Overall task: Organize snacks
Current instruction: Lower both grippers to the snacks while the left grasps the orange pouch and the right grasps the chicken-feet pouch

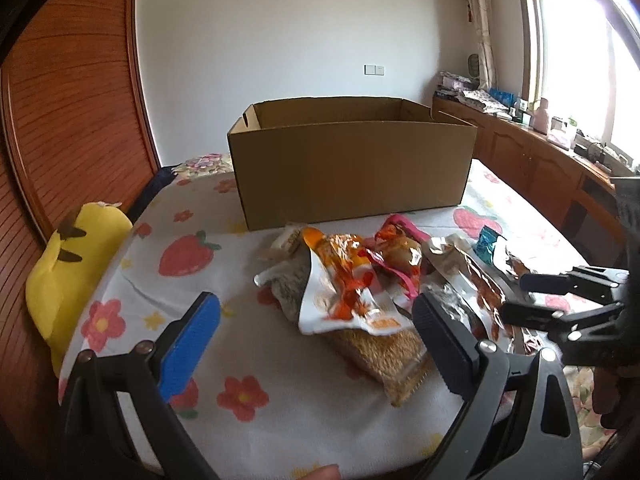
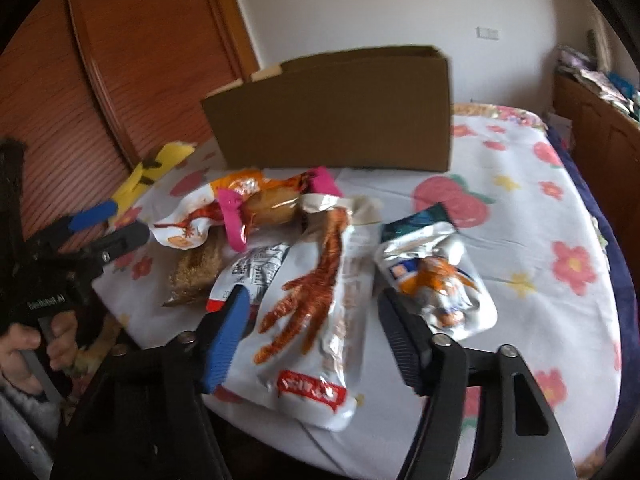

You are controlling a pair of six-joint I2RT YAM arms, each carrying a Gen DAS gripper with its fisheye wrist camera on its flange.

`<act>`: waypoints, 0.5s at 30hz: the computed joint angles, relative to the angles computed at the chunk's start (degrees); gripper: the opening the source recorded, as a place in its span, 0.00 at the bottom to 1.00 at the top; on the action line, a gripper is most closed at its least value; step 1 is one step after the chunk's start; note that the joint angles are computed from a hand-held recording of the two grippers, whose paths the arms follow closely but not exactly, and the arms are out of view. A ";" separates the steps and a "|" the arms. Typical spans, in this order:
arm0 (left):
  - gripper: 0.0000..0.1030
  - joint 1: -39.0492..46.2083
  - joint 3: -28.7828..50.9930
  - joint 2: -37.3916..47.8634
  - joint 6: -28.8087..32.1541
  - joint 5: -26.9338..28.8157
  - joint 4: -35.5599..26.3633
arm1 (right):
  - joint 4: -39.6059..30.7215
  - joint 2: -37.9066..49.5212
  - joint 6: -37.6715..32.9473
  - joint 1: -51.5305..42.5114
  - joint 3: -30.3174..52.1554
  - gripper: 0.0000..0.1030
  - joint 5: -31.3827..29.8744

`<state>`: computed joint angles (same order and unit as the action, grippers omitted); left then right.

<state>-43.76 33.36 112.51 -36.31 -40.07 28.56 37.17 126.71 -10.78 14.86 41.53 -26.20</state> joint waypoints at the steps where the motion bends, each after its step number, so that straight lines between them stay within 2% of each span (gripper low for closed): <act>1: 0.94 0.50 0.09 -0.15 0.71 0.41 0.15 | -1.40 0.54 -0.19 0.88 1.31 0.63 1.19; 6: 0.94 4.45 0.73 0.18 4.74 5.63 1.92 | -5.67 2.76 0.35 2.22 5.94 0.66 2.98; 15: 0.90 10.54 6.56 2.92 9.93 16.00 -1.46 | -10.47 6.02 0.75 2.40 12.18 0.72 3.49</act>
